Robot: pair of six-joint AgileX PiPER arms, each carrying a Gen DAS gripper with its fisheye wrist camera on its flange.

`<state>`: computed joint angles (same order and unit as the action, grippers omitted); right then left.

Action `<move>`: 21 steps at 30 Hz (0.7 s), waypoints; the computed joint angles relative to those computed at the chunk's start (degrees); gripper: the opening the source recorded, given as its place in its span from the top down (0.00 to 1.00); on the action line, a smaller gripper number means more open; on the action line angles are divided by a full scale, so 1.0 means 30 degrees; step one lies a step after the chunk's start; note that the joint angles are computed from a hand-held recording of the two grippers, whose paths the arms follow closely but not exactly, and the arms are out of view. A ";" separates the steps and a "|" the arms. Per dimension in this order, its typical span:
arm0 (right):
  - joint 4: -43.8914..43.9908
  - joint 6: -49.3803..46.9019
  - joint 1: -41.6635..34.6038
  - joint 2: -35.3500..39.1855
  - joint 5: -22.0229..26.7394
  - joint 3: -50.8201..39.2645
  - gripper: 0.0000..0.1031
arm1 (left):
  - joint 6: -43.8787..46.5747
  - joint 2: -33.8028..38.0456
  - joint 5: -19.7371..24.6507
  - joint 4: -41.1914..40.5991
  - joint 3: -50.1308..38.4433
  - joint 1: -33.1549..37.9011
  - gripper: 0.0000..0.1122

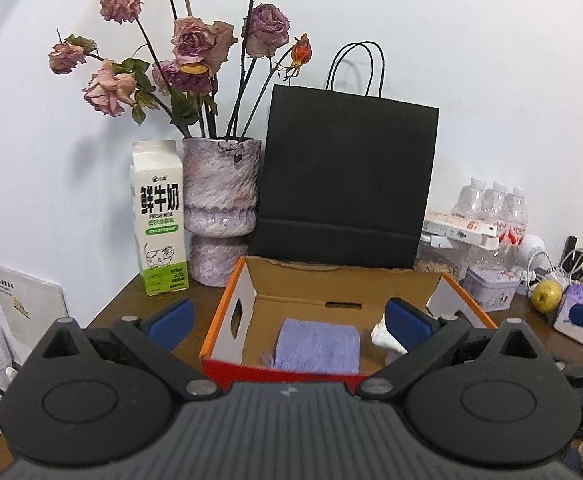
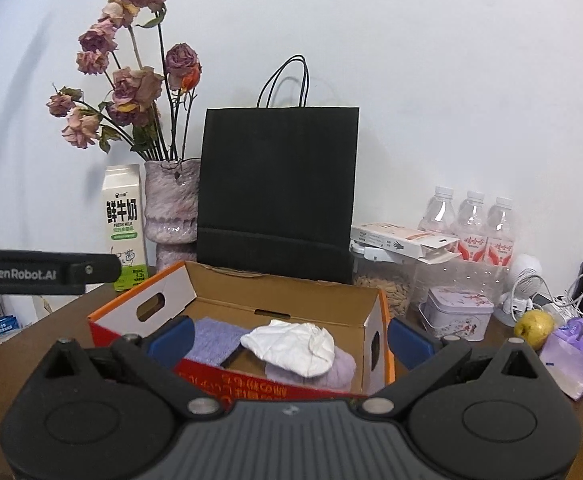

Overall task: Organize objects
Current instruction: 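Move both tools back from the box toward the plush sheep and bottle cap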

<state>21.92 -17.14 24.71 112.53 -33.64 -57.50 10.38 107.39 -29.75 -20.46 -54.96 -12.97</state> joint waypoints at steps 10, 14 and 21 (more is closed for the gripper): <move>-0.0009 0.0524 0.0845 -0.1294 -0.2488 0.3692 0.00 | -0.1264 -0.1024 -0.2178 0.1868 0.3359 -0.0092 0.08; 0.0164 0.0759 0.1176 -0.1558 -0.3633 0.5196 0.00 | -0.1238 -0.1208 -0.3010 0.1772 0.4390 -0.0378 0.08; 0.0176 0.1390 0.1612 -0.2130 -0.4633 0.7301 0.00 | -0.1317 -0.1500 -0.4463 0.1593 0.6152 -0.0900 0.08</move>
<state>22.44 -12.97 29.55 106.14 -47.54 -35.59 6.43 102.89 -43.14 -15.68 -36.50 -15.67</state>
